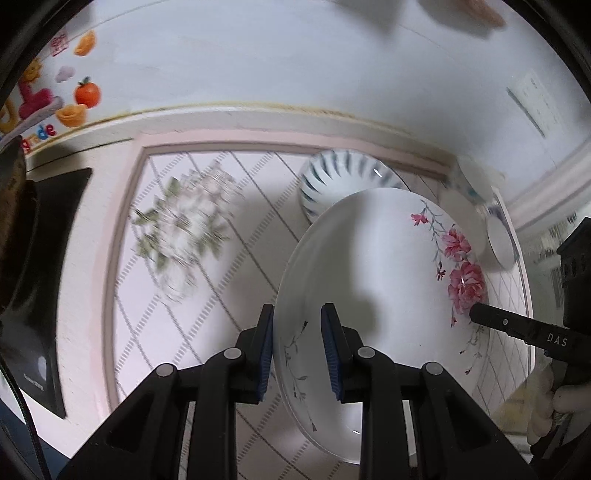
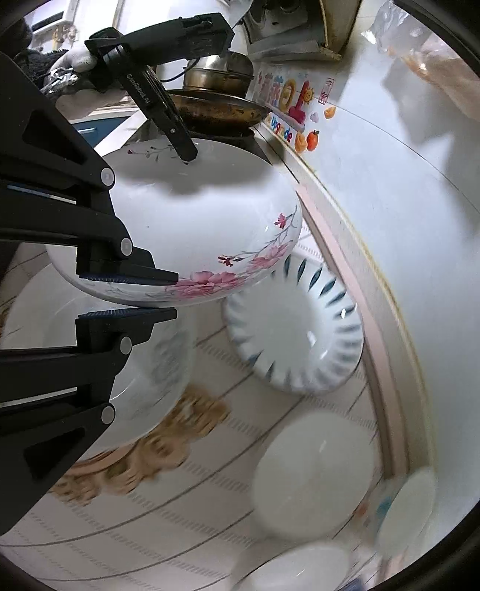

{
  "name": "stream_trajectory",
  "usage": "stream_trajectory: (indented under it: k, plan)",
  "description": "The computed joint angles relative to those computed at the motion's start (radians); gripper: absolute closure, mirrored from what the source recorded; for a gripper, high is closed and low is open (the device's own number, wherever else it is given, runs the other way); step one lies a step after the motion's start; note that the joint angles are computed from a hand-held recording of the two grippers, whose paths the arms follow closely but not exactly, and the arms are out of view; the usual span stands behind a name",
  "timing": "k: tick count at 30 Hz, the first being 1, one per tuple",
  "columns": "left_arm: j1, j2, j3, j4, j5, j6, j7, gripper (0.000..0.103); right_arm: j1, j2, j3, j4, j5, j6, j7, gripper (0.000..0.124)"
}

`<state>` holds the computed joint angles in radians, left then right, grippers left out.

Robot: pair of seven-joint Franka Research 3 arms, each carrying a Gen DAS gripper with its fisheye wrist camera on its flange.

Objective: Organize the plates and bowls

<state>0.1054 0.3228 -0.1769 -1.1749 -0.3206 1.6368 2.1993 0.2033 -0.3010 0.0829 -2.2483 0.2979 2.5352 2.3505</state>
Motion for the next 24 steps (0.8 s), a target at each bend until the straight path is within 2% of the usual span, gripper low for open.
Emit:
stream_trajectory:
  k: [3,9,16,24]
  plan:
    - [-0.005,-0.074,0.002,-0.123,0.002,0.029,0.022,0.081,0.000,-0.090,0.009,-0.091,-0.002,-0.016,0.018,0.111]
    - [-0.035,-0.174,0.022,-0.303,0.023,0.064,0.043,0.081,0.015,-0.171,0.008,-0.214,0.049,-0.014,0.019,0.111]
    - [-0.068,-0.227,0.041,-0.418,0.074,0.101,0.023,0.081,0.036,-0.185,-0.004,-0.286,0.111,0.010,-0.016,0.111]
    - [-0.089,-0.261,0.050,-0.488,0.119,0.149,0.004,0.081,0.045,-0.172,-0.013,-0.303,0.146,0.020,-0.066,0.111]
